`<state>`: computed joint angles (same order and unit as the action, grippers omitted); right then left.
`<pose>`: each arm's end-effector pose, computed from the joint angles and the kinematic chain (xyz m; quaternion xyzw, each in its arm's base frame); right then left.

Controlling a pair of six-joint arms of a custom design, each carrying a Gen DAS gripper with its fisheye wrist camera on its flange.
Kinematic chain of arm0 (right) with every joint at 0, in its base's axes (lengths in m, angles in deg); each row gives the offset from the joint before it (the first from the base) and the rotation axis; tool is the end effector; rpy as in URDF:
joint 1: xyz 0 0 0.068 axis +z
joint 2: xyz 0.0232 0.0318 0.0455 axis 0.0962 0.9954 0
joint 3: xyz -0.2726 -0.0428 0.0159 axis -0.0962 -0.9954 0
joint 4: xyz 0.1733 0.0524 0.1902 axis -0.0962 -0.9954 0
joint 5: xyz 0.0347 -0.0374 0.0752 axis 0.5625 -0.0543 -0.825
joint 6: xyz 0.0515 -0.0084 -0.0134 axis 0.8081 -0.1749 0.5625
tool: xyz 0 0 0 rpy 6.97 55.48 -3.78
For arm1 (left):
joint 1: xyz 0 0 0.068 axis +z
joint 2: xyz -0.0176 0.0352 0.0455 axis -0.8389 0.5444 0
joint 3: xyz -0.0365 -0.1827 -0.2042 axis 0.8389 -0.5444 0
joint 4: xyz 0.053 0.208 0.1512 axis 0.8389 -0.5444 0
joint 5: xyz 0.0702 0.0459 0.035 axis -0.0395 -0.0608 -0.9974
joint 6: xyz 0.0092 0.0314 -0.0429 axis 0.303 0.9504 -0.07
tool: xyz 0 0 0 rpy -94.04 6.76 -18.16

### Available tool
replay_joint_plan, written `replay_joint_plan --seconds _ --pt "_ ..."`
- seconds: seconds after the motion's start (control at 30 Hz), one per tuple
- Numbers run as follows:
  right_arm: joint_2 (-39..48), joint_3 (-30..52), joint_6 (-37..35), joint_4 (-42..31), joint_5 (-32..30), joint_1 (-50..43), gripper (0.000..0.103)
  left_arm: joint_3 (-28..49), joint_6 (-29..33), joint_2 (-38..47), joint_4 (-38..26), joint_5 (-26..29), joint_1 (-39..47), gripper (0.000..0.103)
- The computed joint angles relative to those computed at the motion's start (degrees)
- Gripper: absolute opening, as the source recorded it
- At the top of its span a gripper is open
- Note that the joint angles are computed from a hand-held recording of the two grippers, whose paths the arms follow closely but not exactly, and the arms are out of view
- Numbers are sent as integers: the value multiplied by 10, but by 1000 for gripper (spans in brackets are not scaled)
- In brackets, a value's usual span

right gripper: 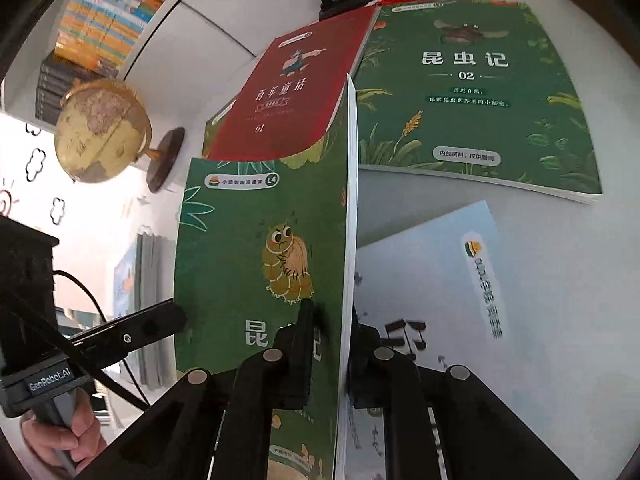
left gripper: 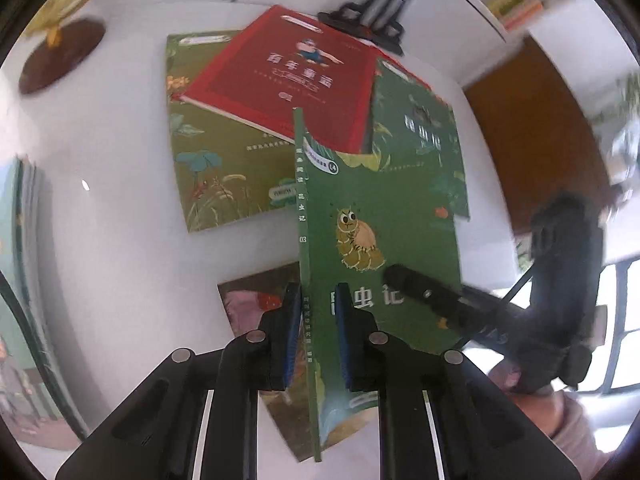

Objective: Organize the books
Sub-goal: 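Lift the green caterpillar-cover book and carry it toward the globe with both tools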

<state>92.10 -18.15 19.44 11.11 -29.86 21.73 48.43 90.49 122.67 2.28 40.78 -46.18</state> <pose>0.1991 0.0732 0.0609 -0.0109 0.9549 0.2624 0.1384 0.1676 0.0164 0.1118 -0.0127 0.9684 -0.1994 0.1490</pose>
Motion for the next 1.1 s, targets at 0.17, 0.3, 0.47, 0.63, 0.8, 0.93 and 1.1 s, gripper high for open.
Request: replay_joint_plan --seconds 0.17,0.3,0.47,0.63,0.8,0.93,1.1 --pt "-58 -36 -15 -13 -16 -18 12 -13 6 -42 -28 9 6 13" --pt "-122 -52 0 -40 -26 -20 12 -13 27 -90 -71 18 34 13" --pt "-209 -53 19 -94 -7 12 12 0 34 -151 -124 -11 35 13" --pt "-272 -45 56 -132 19 53 12 14 49 -209 -171 -32 39 13" --pt "-330 -29 89 -177 39 85 12 35 84 -239 -213 -20 78 13" --pt "-350 -12 108 -201 56 111 12 51 118 -245 -239 -2 123 13" --pt "-347 15 141 -212 87 162 12 63 174 -245 -268 20 192 13"
